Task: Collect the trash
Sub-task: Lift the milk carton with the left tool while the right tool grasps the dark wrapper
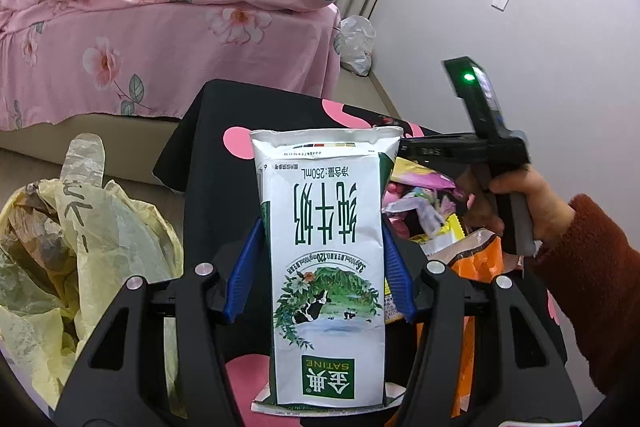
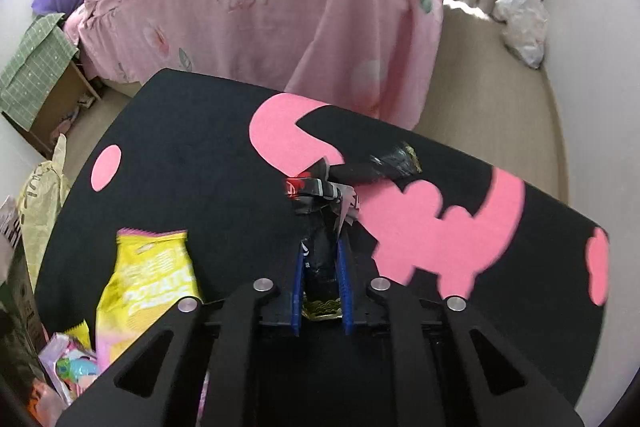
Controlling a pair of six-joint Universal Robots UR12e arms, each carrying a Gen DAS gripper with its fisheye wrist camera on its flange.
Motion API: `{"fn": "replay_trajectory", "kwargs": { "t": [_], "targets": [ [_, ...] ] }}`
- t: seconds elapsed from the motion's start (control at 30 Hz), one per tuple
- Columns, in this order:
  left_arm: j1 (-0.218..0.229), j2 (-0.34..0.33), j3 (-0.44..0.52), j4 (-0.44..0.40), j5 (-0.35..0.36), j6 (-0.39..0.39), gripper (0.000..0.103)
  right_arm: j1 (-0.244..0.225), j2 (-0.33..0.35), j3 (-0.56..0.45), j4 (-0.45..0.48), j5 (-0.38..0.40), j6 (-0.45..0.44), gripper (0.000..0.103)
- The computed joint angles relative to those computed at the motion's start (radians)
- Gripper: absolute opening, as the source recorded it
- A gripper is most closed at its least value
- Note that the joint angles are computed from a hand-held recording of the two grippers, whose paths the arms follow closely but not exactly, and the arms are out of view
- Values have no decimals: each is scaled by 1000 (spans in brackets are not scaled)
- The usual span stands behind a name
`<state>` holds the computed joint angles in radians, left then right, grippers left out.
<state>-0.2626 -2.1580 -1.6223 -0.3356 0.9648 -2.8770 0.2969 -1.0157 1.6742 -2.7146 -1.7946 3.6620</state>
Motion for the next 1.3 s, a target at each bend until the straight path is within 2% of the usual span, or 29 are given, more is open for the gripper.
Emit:
{"fn": "replay_trajectory", "kwargs": {
  "t": [0.2, 0.4, 0.53, 0.7, 0.8, 0.9, 1.1, 1.17, 1.23, 1.3],
  "targets": [
    [6, 12, -20, 31, -9, -19, 53, 63, -76, 65, -53, -141, -1, 12],
    [17, 49, -65, 119, -17, -40, 53, 139, -151, 125, -144, -269, 17, 12],
    [27, 77, -99, 198, -20, -54, 53, 190, -160, 108, -174, -334, -7, 12],
    [46, 105, -137, 308, -5, -84, 53, 232, -159, 85, -204, -354, -41, 12],
    [63, 110, -147, 379, 29, -123, 53, 251, -142, 60, -225, -359, -66, 12],
    [80, 108, -151, 457, 107, -180, 53, 267, -116, 24, -244, -353, -95, 12],
    [120, 86, -144, 535, 216, -311, 53, 283, -64, -46, -277, -319, -142, 12],
    [126, 71, -142, 583, 250, -327, 53, 284, -44, -73, -276, -299, -150, 12],
    [122, 53, -135, 619, 316, -328, 53, 283, -25, -95, -276, -278, -158, 12],
    [120, 38, -126, 626, 370, -341, 53, 279, -4, -118, -275, -248, -163, 12]
  ]
}}
